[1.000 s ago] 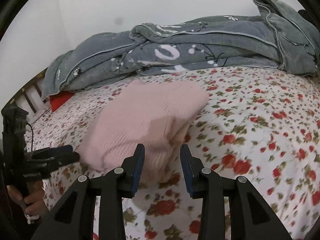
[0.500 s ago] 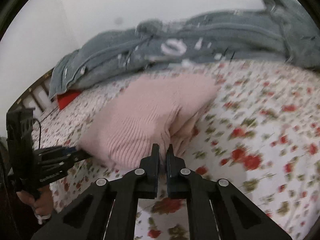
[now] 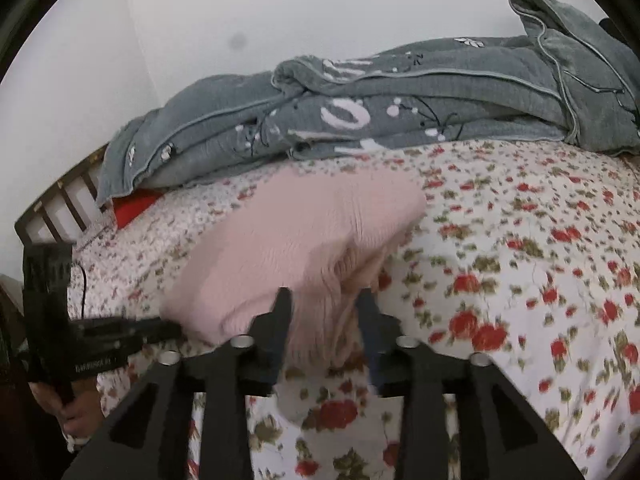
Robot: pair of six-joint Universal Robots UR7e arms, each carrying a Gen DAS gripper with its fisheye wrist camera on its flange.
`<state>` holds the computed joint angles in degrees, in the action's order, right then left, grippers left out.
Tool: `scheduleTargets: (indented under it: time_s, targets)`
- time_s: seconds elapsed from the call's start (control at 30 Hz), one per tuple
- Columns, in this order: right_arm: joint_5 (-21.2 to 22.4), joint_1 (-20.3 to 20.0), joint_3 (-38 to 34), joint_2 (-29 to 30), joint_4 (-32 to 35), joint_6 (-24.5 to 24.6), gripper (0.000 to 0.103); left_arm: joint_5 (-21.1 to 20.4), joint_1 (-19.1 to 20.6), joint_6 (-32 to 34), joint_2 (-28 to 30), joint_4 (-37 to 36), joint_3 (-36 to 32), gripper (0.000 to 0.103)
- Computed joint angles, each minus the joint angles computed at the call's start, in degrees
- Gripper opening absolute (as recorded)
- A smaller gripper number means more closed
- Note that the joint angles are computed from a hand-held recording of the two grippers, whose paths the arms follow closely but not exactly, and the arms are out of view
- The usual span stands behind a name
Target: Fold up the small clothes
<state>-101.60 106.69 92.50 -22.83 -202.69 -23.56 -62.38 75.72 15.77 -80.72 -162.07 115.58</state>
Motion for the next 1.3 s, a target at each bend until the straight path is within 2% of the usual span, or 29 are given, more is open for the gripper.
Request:
scheduleTargets:
  time_s: [0.1, 0.17, 0.2, 0.23, 0.37, 0.47, 0.53, 0.6, 0.67, 0.73, 0.77, 0.83, 0.97, 1.07, 1.2, 1.3]
  targets:
    - [0.61, -0.08, -3.33, 0.73, 2.98, 2.60, 0.038, 0.26, 0.11, -0.14, -0.55, 0.23, 0.07, 0.018]
    - [-0.66, -0.05, -5.92, 1.80, 4.91, 4.59, 0.038, -0.54, 0.26, 0.32, -0.92, -0.38, 0.06, 0.018]
    - [-2.78, 0.18, -7.77, 2.84, 5.57, 5.44, 0.022, -0.89, 0.33, 0.49, -1.03, -0.58, 0.01, 0.018]
    - [-3.30, 0.20, -8.56, 3.46, 5.10, 4.87, 0.013, -1.29, 0.39, 0.66, -1.13, -0.86, -0.05, 0.018]
    - [-2.54, -0.21, -6.75, 3.72, -1.88, 3.48, 0.011, -1.69, 0.28, 0.84, -0.77, -2.18, -0.62, 0.018]
    - [-6.37, 0.03, -7.74, 4.69, 1.32, 4.17, 0.011, -3.18, 0.20, -0.47, 0.81, -3.10, -2.38, 0.018]
    - [-9.75, 1.14, -8.13, 5.90, -0.92, 0.11, 0.013, -5.62, 0.45, -1.03, 1.54, -2.73, -3.67, 0.018]
    - [-10.25, 1.62, -7.30, 5.29, -1.40, -0.42, 0.015, -7.54, 0.31, -1.41, 2.45, -2.94, -4.53, 0.022]
    - [-9.71, 1.89, -6.03, 4.18, -1.85, -0.02, 0.016, -6.66, -0.41, -1.08, 3.64, -3.34, -4.91, 0.024]
    - [-9.80, 2.16, -5.00, 3.47, -2.43, -1.08, 0.022, -3.21, -1.47, -0.46, 4.99, -3.71, -4.84, 0.024]
    - [-10.55, 2.25, -4.90, 3.47, -2.50, -1.82, 0.022, -0.62, -2.07, -0.25, 5.66, -4.27, -4.55, 0.024]
    - [-12.74, 2.35, -5.22, 3.56, -1.18, -1.94, 0.024, 1.04, -2.49, -0.26, 5.82, -5.20, -3.80, 0.027]
    - [-13.50, 1.90, -2.87, 2.31, -0.01, 1.06, 0.025, 1.37, -2.76, -2.70, 4.45, -3.49, -3.13, 0.040]
    - [-16.89, 3.02, -1.53, 1.97, -1.72, 1.24, 0.030, 2.48, -3.31, -4.15, 3.31, -1.61, -2.75, 0.043]
    - [-20.21, 4.43, 0.50, -0.26, 0.96, 4.82, 0.034, 8.23, -5.78, -5.90, 1.95, -2.34, -0.86, 0.046]
    - [-22.03, 5.48, 1.97, -1.68, 1.57, 6.35, 0.041, 9.80, -7.26, -7.96, 0.33, -1.30, 0.03, 0.049]
